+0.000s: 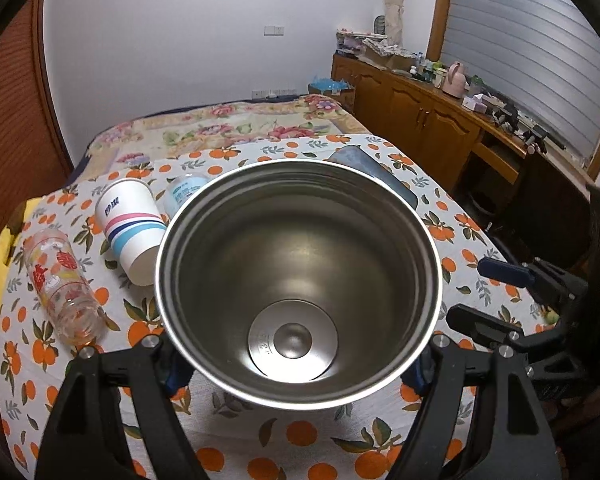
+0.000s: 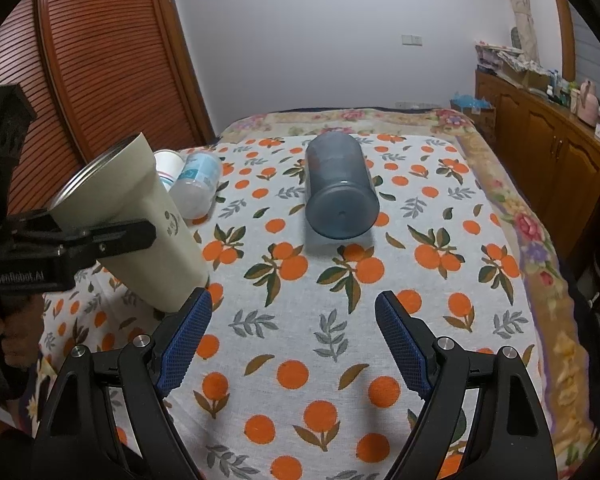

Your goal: Flip cup upright

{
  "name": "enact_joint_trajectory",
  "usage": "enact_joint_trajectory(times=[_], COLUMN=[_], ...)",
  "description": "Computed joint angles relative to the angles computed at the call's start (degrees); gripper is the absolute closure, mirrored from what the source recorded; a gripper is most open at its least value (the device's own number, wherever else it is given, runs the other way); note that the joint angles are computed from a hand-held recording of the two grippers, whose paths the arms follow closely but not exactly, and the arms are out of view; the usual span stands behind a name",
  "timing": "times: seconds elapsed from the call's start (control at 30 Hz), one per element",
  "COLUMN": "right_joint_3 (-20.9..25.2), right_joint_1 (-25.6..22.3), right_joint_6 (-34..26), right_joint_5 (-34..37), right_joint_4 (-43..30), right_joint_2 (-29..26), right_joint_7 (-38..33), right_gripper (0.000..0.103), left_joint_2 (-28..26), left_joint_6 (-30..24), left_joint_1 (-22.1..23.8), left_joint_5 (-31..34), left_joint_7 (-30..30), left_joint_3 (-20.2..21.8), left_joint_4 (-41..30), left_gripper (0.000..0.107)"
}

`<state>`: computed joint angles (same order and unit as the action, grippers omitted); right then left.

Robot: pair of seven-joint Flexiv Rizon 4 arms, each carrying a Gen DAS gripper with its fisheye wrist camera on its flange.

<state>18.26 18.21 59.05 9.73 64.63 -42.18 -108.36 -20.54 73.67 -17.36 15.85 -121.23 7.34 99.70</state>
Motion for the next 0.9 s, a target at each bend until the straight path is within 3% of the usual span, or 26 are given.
enact_joint_trajectory(times=[0.1, 0.53, 0.9], right_joint_3=[0.1, 0.3, 1.0], right_joint_1=[0.1, 0.6, 1.0], right_joint_6=[0.0, 0.3, 4.1], right_joint_5=[0.1, 0.2, 1.2], right_joint_4=[-0.1, 0.2, 3.1], right_joint_2=[0.0, 0.4, 2.4], right_joint_7=[0.0, 0.1, 0.6], right_gripper=[0.017, 0.017, 0.013], left_joint_2=[0.1, 0.5, 5.4], left_joint_6=[2.0, 5.0, 4.2], left_joint_1=[1.0, -1.3, -5.1], left_joint_5=[-1.4, -1.4, 11.5], left_joint_7=[0.7, -1.3, -14.3], left_joint_3=[-1.2, 1.4, 6.0], left_joint_4=[1.5, 3.7, 5.5], left_gripper=[0.026, 0.025, 0.025])
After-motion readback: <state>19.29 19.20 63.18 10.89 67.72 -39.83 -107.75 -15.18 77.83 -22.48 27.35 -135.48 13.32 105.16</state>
